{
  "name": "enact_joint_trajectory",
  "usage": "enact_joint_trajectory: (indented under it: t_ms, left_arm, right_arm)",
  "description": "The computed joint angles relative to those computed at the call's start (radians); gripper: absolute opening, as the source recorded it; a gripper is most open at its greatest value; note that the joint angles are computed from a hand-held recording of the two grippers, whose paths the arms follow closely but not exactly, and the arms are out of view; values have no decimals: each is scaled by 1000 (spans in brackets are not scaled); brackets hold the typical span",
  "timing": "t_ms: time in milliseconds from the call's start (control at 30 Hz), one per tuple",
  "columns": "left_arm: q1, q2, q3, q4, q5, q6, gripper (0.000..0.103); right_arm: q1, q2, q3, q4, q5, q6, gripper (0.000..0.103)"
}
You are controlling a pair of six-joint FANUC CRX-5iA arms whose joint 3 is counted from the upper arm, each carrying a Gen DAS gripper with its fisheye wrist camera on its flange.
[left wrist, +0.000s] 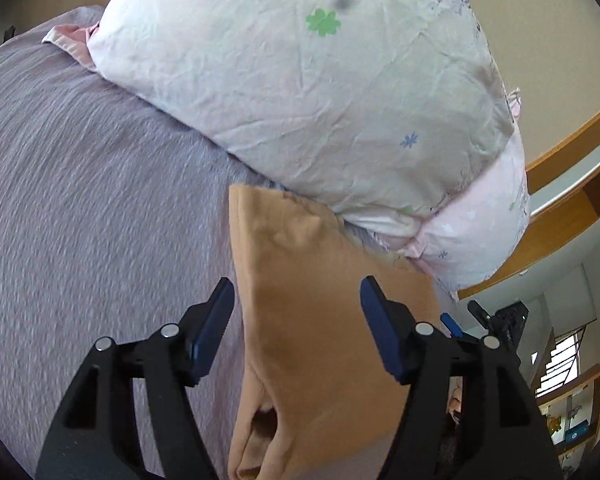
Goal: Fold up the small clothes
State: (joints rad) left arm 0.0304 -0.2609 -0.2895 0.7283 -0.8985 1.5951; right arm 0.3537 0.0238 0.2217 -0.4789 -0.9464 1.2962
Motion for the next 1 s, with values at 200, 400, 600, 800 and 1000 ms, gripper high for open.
enact_joint_trajectory:
  t_ms: [200,400,600,800,1000]
  left_arm:
    - [-18,11,-33,1,-67,22,64]
    - [-75,36,-3,-76,-24,163,31]
    - [-114,34,14,10,39,207,19]
    - [-318,191,271,4,127,164,18]
    - [-527,577,651,86,-1,59,32]
  right_arm:
    - [-122,-99,-97,-277,75,223,100]
    - [-280,-130,-151,-519,64,319,102]
    - [-317,-144,-159,-604,71,364,102]
    - [-326,-173,-176,-628,126,379,102]
    - [-282,-185,-189,-459,173,265,102]
